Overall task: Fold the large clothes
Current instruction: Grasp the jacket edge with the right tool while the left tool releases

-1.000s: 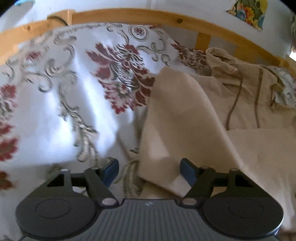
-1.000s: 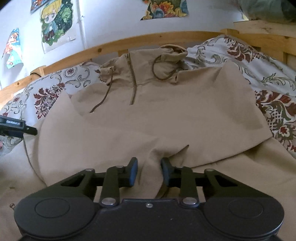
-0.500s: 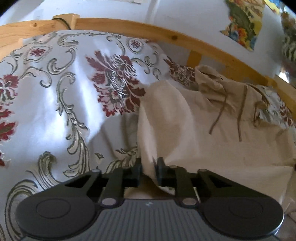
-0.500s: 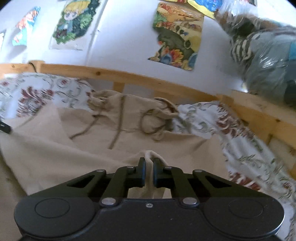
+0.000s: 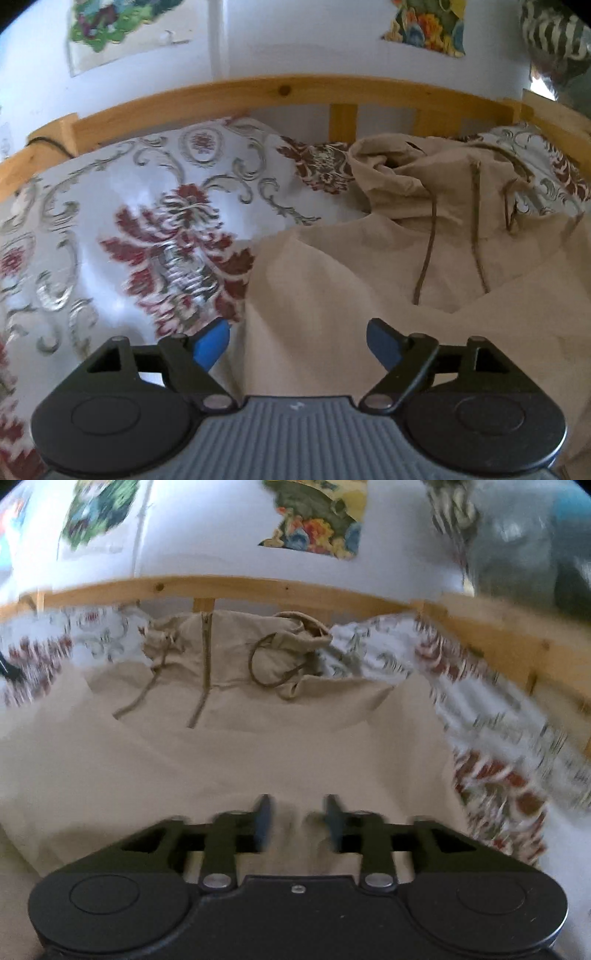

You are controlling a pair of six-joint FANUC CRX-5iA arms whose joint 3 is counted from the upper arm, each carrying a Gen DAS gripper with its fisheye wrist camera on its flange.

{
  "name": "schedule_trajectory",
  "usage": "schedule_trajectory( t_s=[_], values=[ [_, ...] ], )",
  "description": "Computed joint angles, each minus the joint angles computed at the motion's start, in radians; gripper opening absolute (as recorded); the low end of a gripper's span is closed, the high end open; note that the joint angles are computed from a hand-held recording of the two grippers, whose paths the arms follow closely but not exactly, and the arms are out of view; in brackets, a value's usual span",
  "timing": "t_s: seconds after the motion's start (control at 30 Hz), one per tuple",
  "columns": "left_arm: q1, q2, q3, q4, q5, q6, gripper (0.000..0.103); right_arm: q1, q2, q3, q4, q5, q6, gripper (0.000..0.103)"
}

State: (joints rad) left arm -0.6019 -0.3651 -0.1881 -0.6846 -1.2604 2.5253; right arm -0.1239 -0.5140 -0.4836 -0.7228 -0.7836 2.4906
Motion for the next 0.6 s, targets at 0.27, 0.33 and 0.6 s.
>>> schedule_trajectory(
  t_s=[0.27, 0.33, 0.6],
  values=[
    [0.032, 0.165, 0.044, -0.050, 0.015, 0.101, 0.079, 0.055, 0.015, -0.004, 0.055, -0.028, -0.009, 0.006],
    [0.026, 0.195, 0.050, -0.070, 0.002, 0.160, 0.079, 0.084, -0.018, -0.033, 0.042, 0.032, 0.058, 0.003],
    [0.006, 0.188, 0.041, -0.085, -0.004, 0.223, 0.079, 0.284, -0.098, -0.156, 0.270, 0.388, -0.050, 0.005]
  ],
)
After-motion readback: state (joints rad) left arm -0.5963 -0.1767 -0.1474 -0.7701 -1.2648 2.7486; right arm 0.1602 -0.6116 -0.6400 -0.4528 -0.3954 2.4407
